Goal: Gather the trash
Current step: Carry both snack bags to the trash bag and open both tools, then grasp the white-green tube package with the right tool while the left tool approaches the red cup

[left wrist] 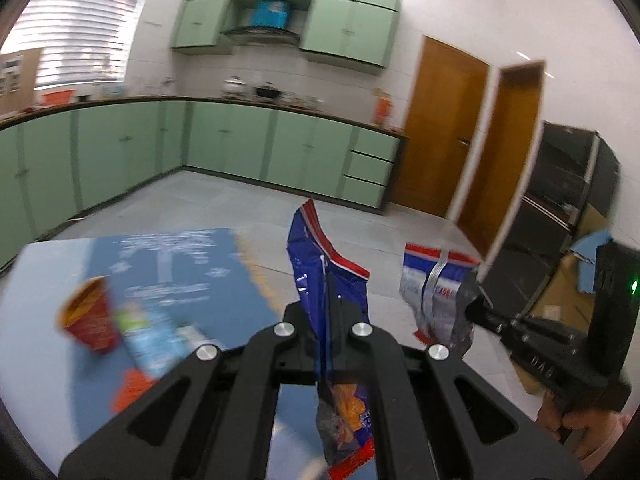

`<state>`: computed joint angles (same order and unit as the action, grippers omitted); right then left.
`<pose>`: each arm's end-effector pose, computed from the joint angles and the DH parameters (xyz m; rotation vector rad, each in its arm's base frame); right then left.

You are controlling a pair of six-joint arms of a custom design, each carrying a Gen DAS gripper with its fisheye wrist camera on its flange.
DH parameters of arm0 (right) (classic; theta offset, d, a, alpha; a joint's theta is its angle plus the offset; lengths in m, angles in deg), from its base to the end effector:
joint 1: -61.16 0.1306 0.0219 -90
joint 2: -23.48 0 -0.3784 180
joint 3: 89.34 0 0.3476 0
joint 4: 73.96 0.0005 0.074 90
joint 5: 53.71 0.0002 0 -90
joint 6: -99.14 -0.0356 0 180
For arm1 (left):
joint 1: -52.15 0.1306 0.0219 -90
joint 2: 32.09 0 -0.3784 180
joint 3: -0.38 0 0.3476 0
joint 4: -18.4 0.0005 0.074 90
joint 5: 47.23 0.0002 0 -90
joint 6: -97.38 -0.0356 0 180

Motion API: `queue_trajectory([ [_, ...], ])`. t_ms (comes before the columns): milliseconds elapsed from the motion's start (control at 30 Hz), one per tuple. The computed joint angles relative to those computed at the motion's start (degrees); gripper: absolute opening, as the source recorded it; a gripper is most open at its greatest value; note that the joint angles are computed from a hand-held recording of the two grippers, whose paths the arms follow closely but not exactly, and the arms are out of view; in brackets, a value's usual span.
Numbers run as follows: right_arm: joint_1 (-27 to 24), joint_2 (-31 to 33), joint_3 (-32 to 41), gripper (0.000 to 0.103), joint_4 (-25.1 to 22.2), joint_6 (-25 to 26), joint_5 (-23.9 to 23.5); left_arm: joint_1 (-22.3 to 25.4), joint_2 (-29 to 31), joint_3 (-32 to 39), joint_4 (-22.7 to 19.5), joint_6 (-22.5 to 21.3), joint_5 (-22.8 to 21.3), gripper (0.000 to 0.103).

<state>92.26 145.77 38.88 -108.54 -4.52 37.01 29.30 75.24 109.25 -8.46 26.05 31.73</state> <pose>0.5706 0.3431 0.4337 -0.3112 2.0809 0.4630 0.5374 -0.2196 0.4544 -0.0496 2.0136 -0.2695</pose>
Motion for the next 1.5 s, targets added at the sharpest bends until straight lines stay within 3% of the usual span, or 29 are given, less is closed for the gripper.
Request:
queue_trajectory([
  [233, -5.2, 0.2, -5.6, 0.000, -0.8, -3.2, 3.2, -2.9, 14.7, 16.7, -6.4, -1.8, 4.4, 0.000],
  [333, -6.7, 2.3, -5.3, 0.000, -2.4, -4.6, 3.0, -2.8, 21.6, 25.6, -12.2, -1.9, 7.1, 0.001],
  [467, -7.8, 6.1, -2.7, 0.001, -5.4, -5.8, 2.4, -2.7, 26.8, 31.6, -17.6, -3.0, 8.3, 0.004],
  [533, -8.4, 8.1, -0.6, 0.004, -6.9, -6.1, 1.9, -2.7, 29.1, 34.5, -20.0, -3.2, 8.5, 0.010],
  [600, -8.6, 9.6, 0.8, 0.010, -8.3, -6.7, 2.2, -2.5, 30.6, 36.6, -21.8, -2.8, 8.9, 0.030],
  [667, -8.8, 11.1, 2.5, 0.019, -9.6, -7.1, 2.2, -2.1, 30.8, 36.4, -21.9, -2.1, 9.5, 0.037],
  [733, -8.7, 11.1, 2.4, 0.027, -9.9, -7.6, 2.5, -1.9, 30.8, 36.4, -22.2, -1.6, 9.7, 0.037],
  [933, -8.0, 8.9, 0.2, 0.040, -8.3, -7.6, 3.6, -1.4, 25.0, 29.6, -17.7, -0.8, 8.1, 0.044],
  [1000, -7.7, 8.1, -0.4, 0.049, -7.3, -7.2, 4.2, -1.2, 21.1, 24.5, -14.5, -0.5, 6.6, 0.047],
  [1167, -5.1, 4.8, -1.9, 0.082, -3.3, -5.7, 6.3, -0.6, 11.0, 11.0, -8.0, 0.9, 1.6, 0.058],
  [1267, -3.4, 3.8, -1.2, 0.090, -1.7, -4.6, 6.7, 0.1, 4.8, 3.2, -4.8, 1.1, -2.9, 0.062],
  [1500, 1.3, 3.6, 1.9, 0.093, 1.7, -1.5, 5.1, 3.5, -7.8, -11.7, -2.4, 3.0, -12.9, 0.066],
])
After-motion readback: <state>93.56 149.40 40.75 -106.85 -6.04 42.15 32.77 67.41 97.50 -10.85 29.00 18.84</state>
